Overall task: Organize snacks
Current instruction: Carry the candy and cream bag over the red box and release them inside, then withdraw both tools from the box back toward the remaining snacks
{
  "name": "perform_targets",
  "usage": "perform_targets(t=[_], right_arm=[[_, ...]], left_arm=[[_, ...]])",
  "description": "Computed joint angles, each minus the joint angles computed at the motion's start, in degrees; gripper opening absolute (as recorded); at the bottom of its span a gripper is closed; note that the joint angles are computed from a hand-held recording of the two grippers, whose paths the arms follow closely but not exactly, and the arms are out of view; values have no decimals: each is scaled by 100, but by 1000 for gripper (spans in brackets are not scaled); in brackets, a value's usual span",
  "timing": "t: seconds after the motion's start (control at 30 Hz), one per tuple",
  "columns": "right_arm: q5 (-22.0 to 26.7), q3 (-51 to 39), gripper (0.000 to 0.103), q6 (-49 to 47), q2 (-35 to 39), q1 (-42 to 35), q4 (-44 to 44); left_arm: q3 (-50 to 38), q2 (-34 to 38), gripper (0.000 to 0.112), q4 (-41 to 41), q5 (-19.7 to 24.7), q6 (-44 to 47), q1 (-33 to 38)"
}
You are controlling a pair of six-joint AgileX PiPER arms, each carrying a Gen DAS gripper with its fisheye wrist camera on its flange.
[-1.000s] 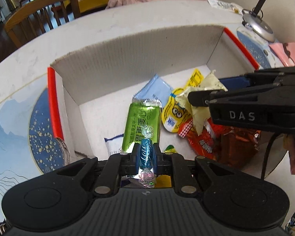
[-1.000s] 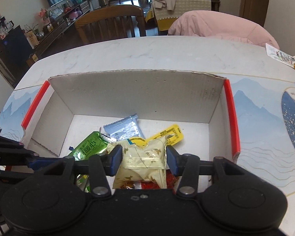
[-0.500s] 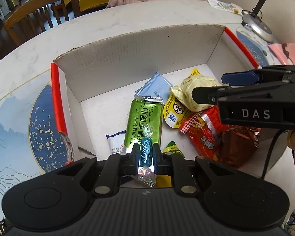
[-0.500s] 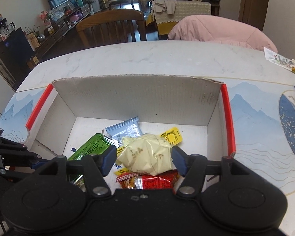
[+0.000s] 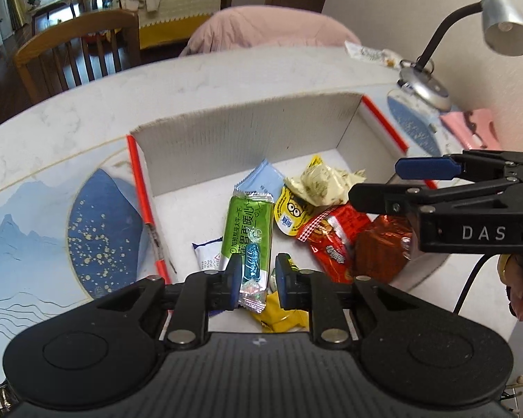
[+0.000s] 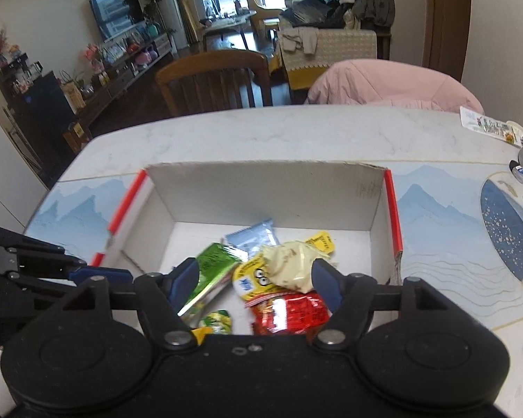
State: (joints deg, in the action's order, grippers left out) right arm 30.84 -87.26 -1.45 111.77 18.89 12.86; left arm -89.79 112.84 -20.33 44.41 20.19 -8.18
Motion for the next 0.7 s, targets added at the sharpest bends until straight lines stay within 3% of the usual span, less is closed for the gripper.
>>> perform_targets(t=[0.2, 0.33, 0.43, 0.5, 0.7], right_arm=[[-260, 424, 77, 215, -505, 306, -5], [-436, 612, 78, 632, -739, 609, -194], [-557, 688, 81, 1129, -867, 913, -566], [-618, 699, 83, 1559, -899, 1152, -905], [-678, 569, 85, 3056, -835, 1934, -2177]], left_arm=[[801, -779, 25, -686, -212, 736, 386], [1219, -1234, 28, -1260, -99, 1395, 800], [1520, -1538, 39, -1613, 29, 1866, 1183], [1753, -1764, 57, -1884, 83, 2172, 1500], [2089, -2152, 59, -2352, 501, 3046, 2545]])
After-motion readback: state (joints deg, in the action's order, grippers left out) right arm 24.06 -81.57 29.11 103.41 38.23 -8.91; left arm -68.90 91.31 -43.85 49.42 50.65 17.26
